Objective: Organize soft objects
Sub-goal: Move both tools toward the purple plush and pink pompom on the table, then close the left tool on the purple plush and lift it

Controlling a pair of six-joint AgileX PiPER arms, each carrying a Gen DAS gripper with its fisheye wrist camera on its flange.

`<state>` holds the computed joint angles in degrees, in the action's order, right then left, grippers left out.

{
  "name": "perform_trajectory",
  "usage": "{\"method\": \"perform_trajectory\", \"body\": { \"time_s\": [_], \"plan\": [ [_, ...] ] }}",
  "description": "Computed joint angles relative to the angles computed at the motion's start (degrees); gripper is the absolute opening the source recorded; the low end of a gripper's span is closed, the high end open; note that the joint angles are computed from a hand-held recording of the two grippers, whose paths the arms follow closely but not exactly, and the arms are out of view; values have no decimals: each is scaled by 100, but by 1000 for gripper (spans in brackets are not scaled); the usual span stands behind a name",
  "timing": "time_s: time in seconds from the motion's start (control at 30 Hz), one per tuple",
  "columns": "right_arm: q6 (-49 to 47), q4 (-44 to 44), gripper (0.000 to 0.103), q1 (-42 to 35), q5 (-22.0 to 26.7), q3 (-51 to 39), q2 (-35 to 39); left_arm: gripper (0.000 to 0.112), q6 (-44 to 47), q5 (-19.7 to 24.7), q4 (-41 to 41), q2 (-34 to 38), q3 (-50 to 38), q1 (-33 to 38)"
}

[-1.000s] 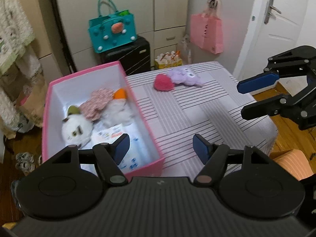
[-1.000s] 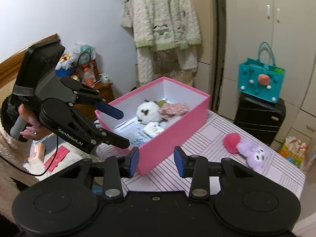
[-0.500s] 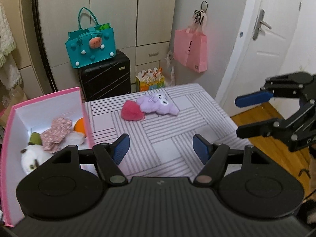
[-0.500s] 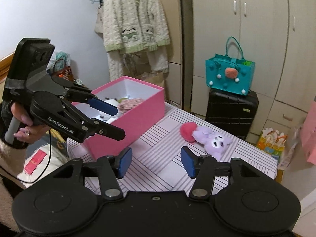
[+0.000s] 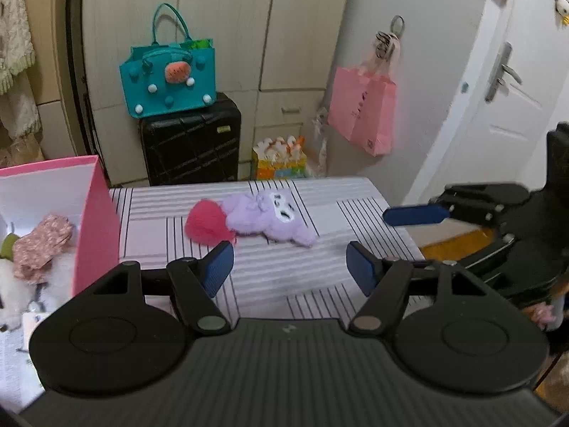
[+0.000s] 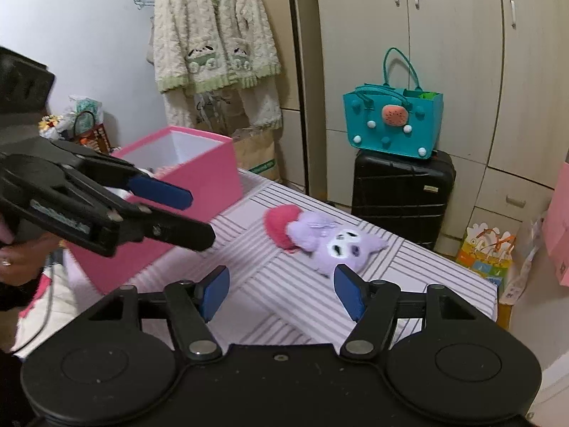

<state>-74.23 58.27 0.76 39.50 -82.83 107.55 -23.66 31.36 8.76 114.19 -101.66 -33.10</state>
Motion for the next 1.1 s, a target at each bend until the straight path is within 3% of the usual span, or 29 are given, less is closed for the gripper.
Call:
{"method": "perform_trajectory", "body": {
  "time_s": [0.1,0.2,0.4,0.53,0.73,0.8,0.9,1.0,1.1],
  "plan": [
    [-570,454,72,-65,-87,-279,519,68,-645,-806,482,143,271,17],
    [-865,857,73,-159,-11,-710,1119,68,-1134,-885,880,524,1,20],
    [-405,687,73,-128,-154,-1870,2231,67,-1241,-503,584,1458,-1111,151],
    [112,305,73,-97,107,-2650,2772,67,-1596,-216,1062,2029,-1926,105],
    [515,-62,74,-12,364,-3301,3155,67,-1487,1097,1277,3190,-4065,81],
    [569,-206,74,32,384,-3430,3212,67,-1423,1320,1176,3406,-4452,131],
    [512,-293,75,105,333,-3565,3299,66,-1272,1415,1011,3558,-4677,183],
    [272,-169,75,145,193,-3423,3251,55,-1047,1248,973,3467,-4454,167],
    [92,-122,68,186,40,-3226,3145,49,-578,1357,301,3584,-4682,254]
  ]
}}
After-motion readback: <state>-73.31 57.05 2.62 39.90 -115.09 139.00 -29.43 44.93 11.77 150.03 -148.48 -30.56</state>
